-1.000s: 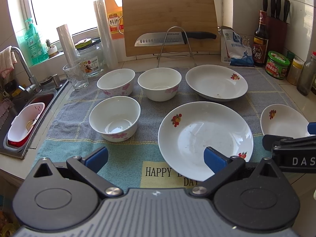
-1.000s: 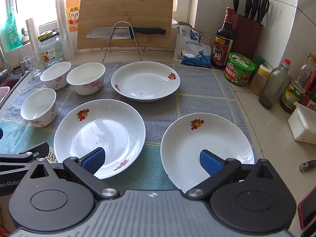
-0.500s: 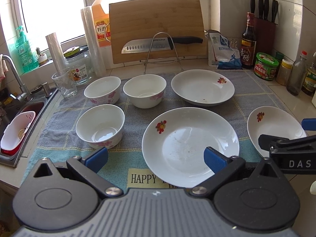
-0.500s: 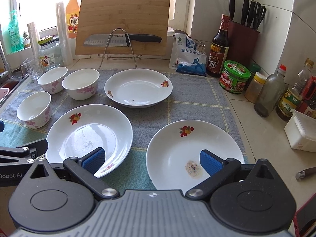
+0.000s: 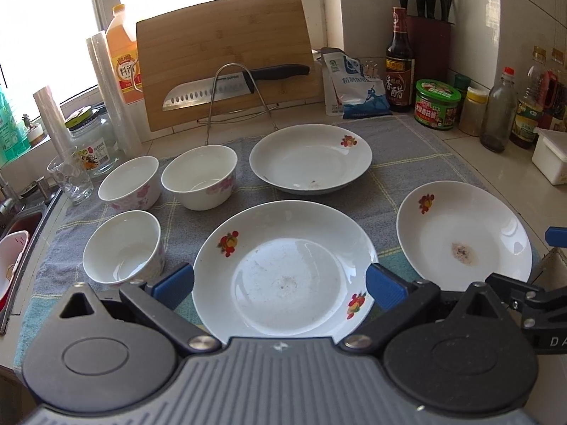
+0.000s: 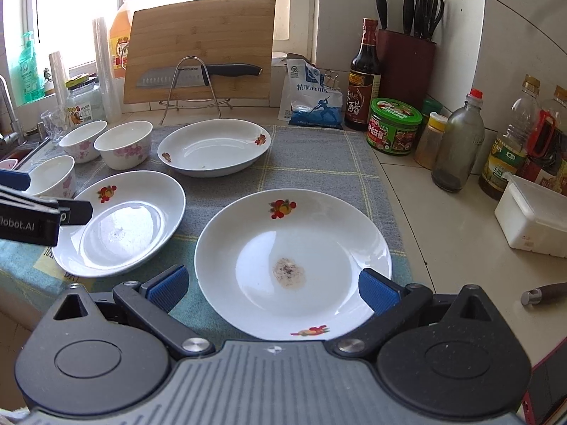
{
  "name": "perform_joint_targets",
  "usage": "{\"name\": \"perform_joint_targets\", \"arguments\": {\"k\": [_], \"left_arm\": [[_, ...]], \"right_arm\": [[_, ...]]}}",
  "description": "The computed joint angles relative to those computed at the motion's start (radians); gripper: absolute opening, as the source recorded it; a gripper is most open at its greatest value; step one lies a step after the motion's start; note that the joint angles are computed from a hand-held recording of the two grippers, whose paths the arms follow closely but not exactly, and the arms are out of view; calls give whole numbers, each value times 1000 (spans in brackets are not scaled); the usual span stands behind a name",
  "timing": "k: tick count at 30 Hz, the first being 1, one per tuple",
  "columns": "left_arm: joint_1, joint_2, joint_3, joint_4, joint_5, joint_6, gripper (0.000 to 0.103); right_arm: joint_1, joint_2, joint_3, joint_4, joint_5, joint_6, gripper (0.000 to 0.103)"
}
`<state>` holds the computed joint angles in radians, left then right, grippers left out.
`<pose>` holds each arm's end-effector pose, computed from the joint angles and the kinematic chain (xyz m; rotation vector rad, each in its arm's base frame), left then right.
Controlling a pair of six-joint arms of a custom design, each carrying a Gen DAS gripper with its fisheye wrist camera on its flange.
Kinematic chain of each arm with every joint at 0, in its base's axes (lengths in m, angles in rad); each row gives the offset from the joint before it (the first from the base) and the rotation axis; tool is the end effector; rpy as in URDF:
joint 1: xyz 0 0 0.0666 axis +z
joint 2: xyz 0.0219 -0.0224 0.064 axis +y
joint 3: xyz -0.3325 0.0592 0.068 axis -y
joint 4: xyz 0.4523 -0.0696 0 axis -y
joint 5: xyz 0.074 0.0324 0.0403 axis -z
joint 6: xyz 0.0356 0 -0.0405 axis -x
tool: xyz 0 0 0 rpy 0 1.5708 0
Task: Organize plates and bowls
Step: 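Reach the left gripper to the stained white plate and grasp its rim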
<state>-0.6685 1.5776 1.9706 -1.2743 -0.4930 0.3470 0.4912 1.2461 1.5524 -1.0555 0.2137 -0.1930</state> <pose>0.4629 -0.3446 0.5544 0.1638 2.3147 0.1046 0.4367 0.2246 0.5296 -0.2353 2.2892 0.1036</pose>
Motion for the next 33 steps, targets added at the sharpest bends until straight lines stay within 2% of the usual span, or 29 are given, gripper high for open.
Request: {"name": "perform_joint_targets", "arguments": {"k": [5,11,18,23,26,33], "left_arm": [[-9,44,47,7,18,-38,102],[-4,107,121,-7,90,-63,102],[9,166,196,14,187,-165,102],[27,238,289,-5,278,-218,102],[37,290,361,-32,327,-243,102],[56,473,621,-155,453,-312,102]], "right_arm": [[-27,-56,-83,-3,-27,19,103],[-53,-88,-154,22,-75,30,103],[-77,-79,-191,96,-125,44,103],[-82,-47,-186,113,-144,54,103],[-79,-34,-184,134,-139,69,103],[-71,-5,-160,127,-100,95,103]]}}
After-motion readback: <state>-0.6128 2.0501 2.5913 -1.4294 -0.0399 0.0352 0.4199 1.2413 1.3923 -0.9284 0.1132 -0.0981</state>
